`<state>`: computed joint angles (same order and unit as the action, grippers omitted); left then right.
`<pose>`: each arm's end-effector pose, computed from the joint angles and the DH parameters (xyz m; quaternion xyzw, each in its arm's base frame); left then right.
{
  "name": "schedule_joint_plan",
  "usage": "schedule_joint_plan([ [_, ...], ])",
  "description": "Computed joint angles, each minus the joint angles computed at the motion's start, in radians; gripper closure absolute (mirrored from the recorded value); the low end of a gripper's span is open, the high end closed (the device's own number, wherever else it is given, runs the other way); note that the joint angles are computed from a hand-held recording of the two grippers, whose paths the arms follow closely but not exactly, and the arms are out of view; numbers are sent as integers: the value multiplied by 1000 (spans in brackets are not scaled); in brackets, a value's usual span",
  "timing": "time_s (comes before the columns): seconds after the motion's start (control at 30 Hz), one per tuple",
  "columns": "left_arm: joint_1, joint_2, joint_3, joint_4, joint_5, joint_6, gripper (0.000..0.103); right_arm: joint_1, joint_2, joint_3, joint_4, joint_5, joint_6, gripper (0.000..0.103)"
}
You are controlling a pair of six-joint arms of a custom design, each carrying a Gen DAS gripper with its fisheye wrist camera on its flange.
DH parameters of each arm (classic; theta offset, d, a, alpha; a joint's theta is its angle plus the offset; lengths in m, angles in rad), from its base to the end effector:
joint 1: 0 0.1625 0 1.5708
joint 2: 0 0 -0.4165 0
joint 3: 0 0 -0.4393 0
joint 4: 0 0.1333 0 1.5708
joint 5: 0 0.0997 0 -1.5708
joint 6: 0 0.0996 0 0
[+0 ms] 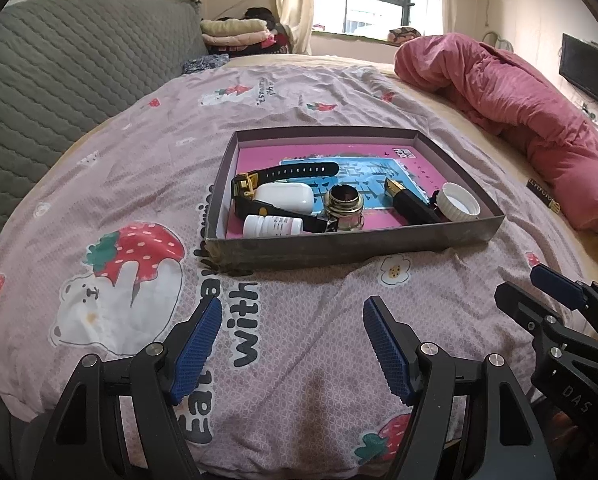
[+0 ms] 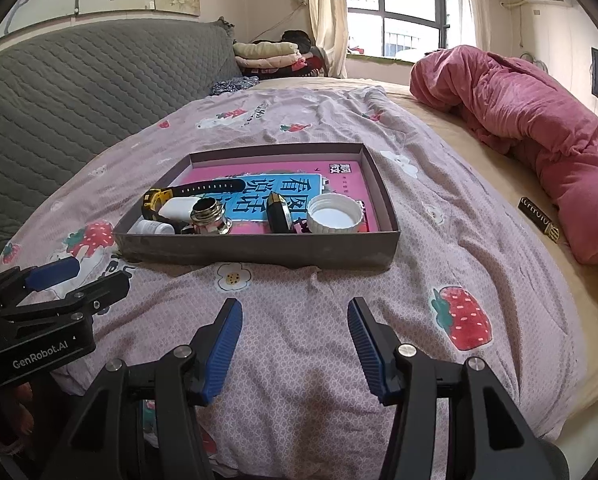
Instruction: Organize rigid objects
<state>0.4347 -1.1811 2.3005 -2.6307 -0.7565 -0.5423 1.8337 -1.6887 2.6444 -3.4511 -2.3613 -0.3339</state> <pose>-0.3173 -0.3741 0.0783 0.2798 0.8742 -0.2763 0.2848 0.1437 -0.2932 0.2547 0.0787 -0.8400 0.3991 0.3590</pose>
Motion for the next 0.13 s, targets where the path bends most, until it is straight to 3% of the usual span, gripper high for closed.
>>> schedule_joint_plan([
  [0.13, 11, 4, -4, -13, -6, 8, 28, -15, -17, 0, 6, 15, 1, 49],
])
